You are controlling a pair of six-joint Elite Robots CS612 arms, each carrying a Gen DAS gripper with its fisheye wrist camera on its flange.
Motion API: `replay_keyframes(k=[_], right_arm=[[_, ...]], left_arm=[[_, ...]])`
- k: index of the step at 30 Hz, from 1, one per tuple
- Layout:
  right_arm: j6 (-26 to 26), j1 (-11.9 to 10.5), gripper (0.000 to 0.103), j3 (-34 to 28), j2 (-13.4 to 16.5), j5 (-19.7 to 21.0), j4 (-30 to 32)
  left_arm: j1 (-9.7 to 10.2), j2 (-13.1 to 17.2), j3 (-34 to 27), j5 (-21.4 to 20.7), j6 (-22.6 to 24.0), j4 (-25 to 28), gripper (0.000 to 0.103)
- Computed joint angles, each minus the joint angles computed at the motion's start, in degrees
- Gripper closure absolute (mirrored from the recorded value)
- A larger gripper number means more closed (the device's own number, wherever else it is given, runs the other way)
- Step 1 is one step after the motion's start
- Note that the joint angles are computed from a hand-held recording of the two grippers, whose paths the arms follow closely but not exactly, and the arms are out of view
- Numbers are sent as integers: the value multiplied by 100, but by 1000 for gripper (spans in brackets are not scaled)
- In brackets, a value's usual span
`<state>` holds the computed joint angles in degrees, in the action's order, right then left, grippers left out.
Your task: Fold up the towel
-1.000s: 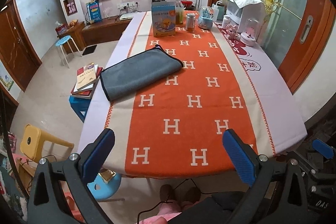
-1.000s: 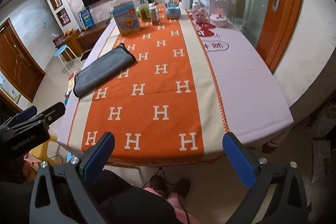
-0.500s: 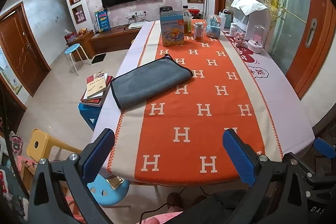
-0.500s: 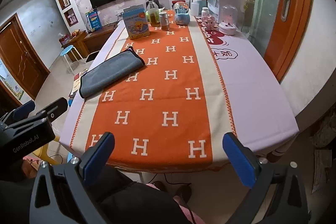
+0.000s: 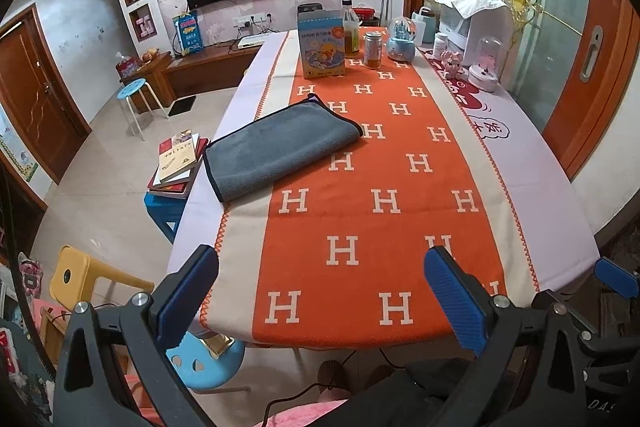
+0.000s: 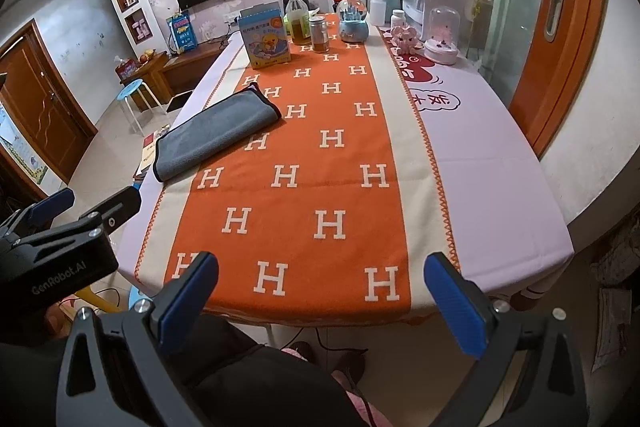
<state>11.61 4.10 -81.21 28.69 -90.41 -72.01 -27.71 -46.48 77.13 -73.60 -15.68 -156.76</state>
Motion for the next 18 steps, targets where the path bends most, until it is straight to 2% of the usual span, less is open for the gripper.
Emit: replay_keyframes(k=[18], right_arm=[[-32, 34, 0, 32, -15, 11, 126]], left_arm=[[32, -2, 35, -126, 46, 12, 1]])
